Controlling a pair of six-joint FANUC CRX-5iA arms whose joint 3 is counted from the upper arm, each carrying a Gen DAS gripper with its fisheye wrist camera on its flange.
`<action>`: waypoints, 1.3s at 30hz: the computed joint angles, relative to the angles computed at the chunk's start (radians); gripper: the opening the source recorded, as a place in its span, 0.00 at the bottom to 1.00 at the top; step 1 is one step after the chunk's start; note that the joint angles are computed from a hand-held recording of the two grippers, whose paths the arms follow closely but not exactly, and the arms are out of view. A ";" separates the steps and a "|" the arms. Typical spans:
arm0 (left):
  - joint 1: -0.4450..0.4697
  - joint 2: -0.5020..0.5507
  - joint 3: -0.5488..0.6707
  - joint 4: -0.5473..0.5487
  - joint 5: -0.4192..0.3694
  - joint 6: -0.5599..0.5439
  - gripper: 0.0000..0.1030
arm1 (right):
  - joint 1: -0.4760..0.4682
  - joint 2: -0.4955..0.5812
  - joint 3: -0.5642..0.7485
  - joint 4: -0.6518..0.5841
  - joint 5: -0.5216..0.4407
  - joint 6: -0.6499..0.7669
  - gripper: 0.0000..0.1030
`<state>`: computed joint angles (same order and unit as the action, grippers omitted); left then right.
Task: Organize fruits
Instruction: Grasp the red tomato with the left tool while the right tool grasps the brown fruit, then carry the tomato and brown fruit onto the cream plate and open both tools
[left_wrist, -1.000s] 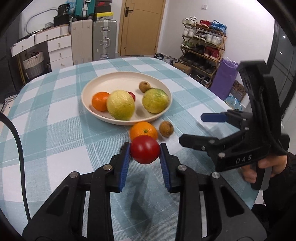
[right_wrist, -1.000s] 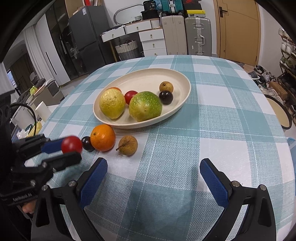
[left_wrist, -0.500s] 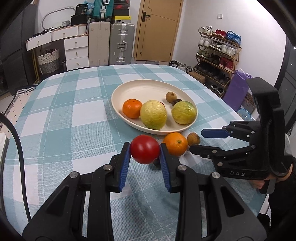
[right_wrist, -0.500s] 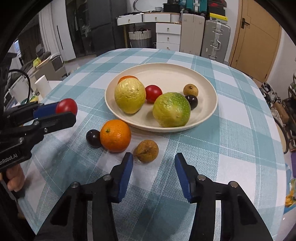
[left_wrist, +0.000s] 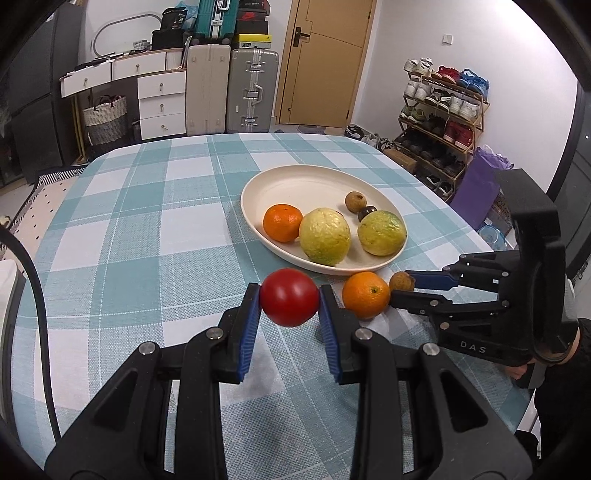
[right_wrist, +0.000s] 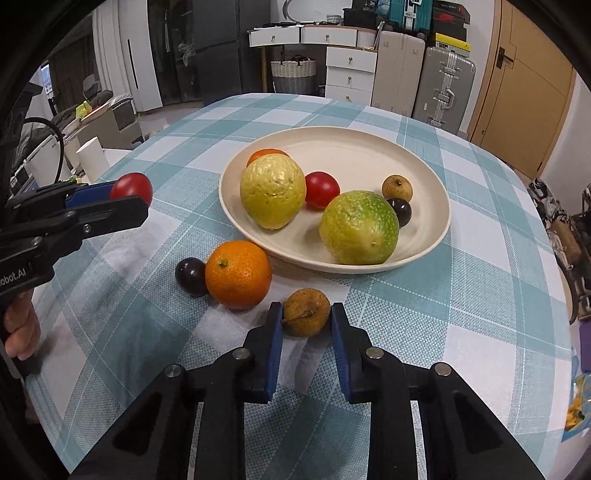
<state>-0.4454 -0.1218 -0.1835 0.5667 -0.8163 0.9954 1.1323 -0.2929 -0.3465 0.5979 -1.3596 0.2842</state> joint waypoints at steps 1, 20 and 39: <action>0.000 -0.001 -0.001 -0.001 0.002 0.002 0.27 | 0.004 -0.004 -0.003 0.004 -0.001 -0.007 0.25; -0.023 0.043 0.068 -0.012 0.067 0.015 0.28 | 0.034 -0.112 -0.090 0.205 -0.025 -0.196 0.25; -0.077 0.192 0.212 -0.023 0.124 0.008 0.28 | -0.130 -0.127 -0.131 0.301 0.103 -0.190 0.25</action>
